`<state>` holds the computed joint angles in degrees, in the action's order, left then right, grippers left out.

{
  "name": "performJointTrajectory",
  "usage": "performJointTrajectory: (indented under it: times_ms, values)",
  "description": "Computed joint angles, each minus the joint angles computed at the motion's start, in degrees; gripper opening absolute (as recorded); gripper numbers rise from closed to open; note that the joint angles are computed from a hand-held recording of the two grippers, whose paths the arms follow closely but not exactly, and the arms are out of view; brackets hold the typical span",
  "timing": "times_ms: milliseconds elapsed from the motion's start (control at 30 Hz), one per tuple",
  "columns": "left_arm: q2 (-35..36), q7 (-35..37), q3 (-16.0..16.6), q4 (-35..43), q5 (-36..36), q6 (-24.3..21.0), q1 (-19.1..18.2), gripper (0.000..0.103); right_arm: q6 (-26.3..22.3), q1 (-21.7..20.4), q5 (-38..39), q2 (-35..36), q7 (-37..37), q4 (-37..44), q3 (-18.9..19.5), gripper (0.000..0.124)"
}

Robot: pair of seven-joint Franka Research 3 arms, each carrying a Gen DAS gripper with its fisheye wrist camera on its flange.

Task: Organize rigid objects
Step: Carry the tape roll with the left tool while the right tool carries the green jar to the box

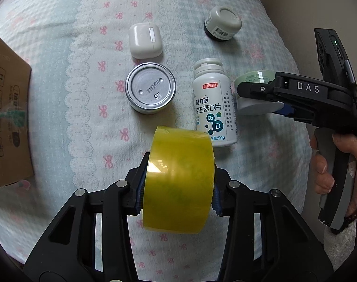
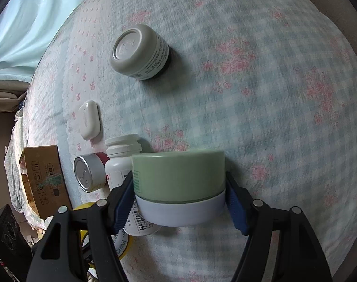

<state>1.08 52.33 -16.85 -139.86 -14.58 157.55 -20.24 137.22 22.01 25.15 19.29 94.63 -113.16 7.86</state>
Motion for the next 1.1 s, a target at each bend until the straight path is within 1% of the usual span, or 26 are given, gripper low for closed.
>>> performJointTrajectory:
  times_ms: [233, 333, 400, 533, 633, 733, 833, 967, 1100]
  values:
    - [-5.3, -2.6, 0.6, -1.9, 1.0, -0.7, -0.8, 0.038, 0.2, 0.2, -0.8, -4.7, 0.9, -2.8, -0.3, 0.066]
    - [-9.5, -3.3, 1.6, -3.3, 0.9, -1.8, -1.5, 0.038, -0.5, 0.4, -1.6, -7.4, 0.9, -3.4, -0.3, 0.066]
    - [-12.5, -4.0, 2.4, -3.7, 1.4, -3.3, -1.8, 0.038, -0.9, 0.8, -2.3, -9.4, 1.2, -3.6, -0.2, 0.066]
    - [-19.5, -4.5, 4.5, -5.6, 1.4, -5.4, -2.7, 0.038, -3.8, 1.9, -5.5, -13.0, 3.8, -2.5, 0.0, 0.066]
    - [-24.7, -6.4, 5.1, -6.3, 4.4, -8.1, -1.7, 0.038, -5.7, 2.9, -7.3, -15.1, 5.6, -1.0, 0.5, 0.066]
    - [-30.8, -7.4, 6.7, -7.7, 6.1, -10.7, -0.9, 0.038, -7.4, 3.9, -8.1, -16.6, 6.8, 1.1, 1.2, 0.066]
    - [-37.1, -7.5, 8.4, -8.9, 8.0, -14.3, 0.3, 0.038, -8.6, 5.2, -9.1, -16.9, 8.0, 3.9, 2.1, 0.066]
    - [-44.9, -5.5, 11.4, -10.4, 9.9, -19.7, 2.3, 0.038, -9.9, 7.6, -11.3, -16.4, 10.4, 8.3, 3.4, 0.066]
    - [-52.2, -1.1, 15.0, -12.4, 11.5, -24.8, 4.9, 0.038, -10.1, 10.3, -11.8, -14.2, 13.9, 13.2, 4.6, 0.066]
